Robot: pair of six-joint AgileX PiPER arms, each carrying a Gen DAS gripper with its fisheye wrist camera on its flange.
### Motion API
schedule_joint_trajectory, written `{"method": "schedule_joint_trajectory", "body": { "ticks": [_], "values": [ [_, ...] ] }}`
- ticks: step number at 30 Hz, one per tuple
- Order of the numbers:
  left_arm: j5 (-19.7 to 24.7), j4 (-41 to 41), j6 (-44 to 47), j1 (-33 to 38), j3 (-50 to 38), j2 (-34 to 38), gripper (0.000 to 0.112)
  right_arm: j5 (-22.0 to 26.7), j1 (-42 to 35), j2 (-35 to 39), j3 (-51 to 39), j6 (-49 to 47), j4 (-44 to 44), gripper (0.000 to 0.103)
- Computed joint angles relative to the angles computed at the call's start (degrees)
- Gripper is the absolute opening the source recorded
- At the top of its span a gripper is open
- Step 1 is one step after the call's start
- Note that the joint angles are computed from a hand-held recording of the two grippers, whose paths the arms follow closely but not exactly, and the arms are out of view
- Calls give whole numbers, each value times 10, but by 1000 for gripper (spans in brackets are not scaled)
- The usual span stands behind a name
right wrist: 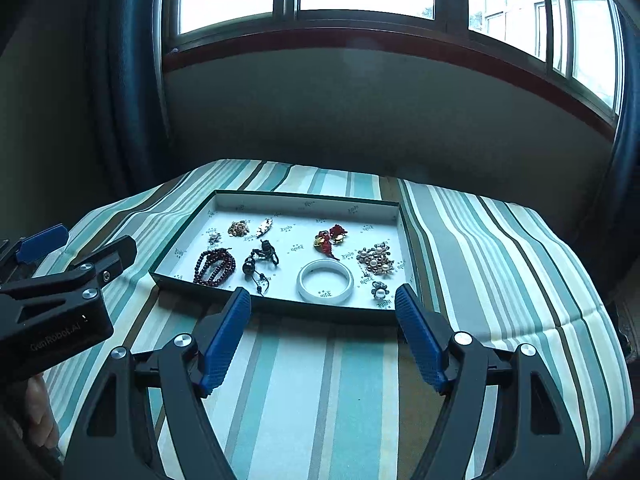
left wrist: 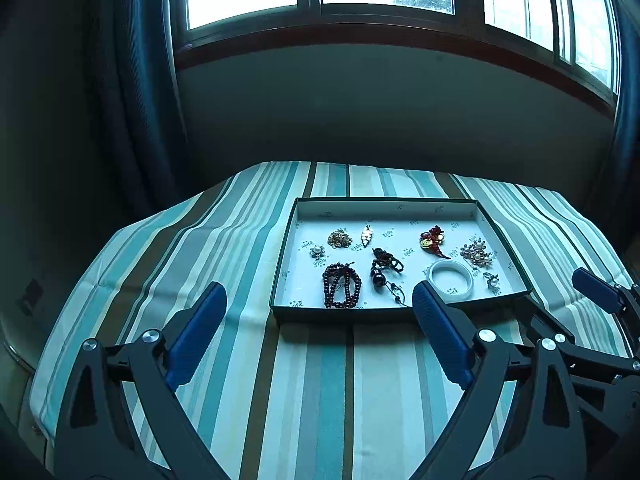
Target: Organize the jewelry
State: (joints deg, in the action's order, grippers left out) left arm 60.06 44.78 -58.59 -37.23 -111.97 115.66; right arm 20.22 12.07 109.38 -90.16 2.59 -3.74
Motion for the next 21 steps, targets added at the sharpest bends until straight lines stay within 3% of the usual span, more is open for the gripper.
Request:
{"method": "schedule_joint_trajectory", "body": {
  "ticks": [8,21],
  "values": [
    [-2,17,-27,-9,38,-30,94,-22,6,-40,42,6,-12,74],
    [-1,29,-41,-15,55,-43,94,-28,6,-47,51,9,-16,74]
  ]
}}
